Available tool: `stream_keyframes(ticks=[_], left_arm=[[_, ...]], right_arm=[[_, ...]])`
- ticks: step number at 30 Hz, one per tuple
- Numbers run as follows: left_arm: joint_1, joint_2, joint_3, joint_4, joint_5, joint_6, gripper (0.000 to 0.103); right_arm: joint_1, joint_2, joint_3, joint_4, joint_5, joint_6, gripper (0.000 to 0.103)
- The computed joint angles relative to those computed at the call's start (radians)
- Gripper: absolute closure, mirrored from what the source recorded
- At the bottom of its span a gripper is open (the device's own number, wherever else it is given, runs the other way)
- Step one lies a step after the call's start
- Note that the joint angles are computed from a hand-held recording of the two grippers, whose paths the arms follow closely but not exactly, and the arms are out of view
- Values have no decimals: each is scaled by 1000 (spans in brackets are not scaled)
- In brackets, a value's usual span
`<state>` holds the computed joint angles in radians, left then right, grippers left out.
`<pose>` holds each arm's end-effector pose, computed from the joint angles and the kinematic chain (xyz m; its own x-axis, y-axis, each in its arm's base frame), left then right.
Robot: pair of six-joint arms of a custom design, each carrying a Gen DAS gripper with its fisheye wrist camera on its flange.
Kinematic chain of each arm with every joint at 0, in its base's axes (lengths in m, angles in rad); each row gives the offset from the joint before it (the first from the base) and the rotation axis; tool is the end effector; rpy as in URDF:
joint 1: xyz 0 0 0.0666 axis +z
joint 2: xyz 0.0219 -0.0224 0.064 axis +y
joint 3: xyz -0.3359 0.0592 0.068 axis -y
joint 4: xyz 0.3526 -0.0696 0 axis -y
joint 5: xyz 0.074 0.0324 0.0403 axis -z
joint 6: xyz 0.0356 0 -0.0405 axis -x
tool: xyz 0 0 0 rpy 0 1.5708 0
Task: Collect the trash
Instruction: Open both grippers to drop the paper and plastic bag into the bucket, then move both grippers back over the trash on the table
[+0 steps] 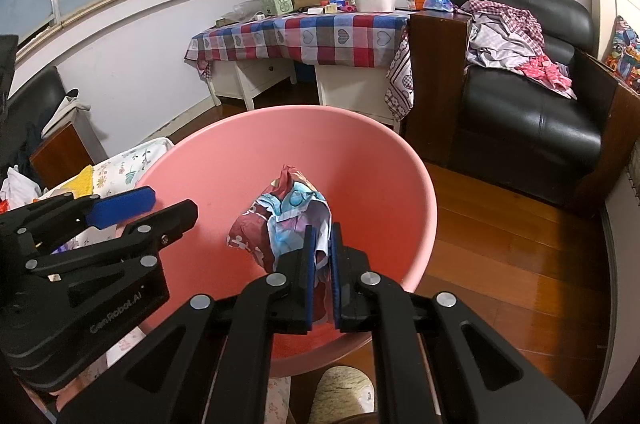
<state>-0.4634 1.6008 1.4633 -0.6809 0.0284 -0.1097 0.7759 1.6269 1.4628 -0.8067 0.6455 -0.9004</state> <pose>0.4681 -0.2355 0.3358 -0.5983 0.4213 -0.6815 0.5329 0.8445 0.0542 0.3823 0.3445 0.3199 -0.6144 0.2741 -0.7399 0.2647 0.9550 0.1340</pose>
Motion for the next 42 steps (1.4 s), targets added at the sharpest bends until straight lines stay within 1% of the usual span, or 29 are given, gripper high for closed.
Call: stream_keyframes(ticks=[1, 4, 6, 9, 12, 17, 22, 24, 26, 30, 32, 37, 42], left_arm=[[1, -2, -1, 1, 1, 0, 53], [5, -11, -7, 15, 9, -8, 49], [9, -24, -17, 27, 15, -11, 48], [21, -42, -25, 36, 41, -3, 47], [41, -63, -31, 37, 82, 14, 46], [71, -113, -50, 37, 127, 26, 45], [122, -197, -90, 35, 188, 25, 43], [143, -230, -106, 34, 208, 20, 43], [169, -264, -124, 34, 232, 18, 42], [252, -344, -169, 27, 289, 3, 42], [284, -375, -188, 25, 299, -4, 42], [433, -459, -238, 9, 367, -43, 42], [593, -501, -259, -18, 419, -90, 41]], right_arm=[[-2, -5, -5, 0, -3, 0, 96], [-4, -17, -18, 10, -15, -6, 95], [-5, -22, -23, 20, -16, -5, 87], [0, -41, -36, 36, -3, 7, 81], [9, -43, -25, 29, 15, 19, 76], [32, -61, -11, 22, 38, 31, 74], [71, -57, 23, 26, 52, 42, 72], [91, -57, 35, 37, 56, 57, 62], [112, -45, 59, 44, 62, 76, 58], [156, -10, 121, 37, 62, 103, 58], [171, 10, 150, 34, 57, 113, 58], [205, 67, 220, 21, 30, 130, 58], [222, 118, 279, 5, -13, 132, 58]])
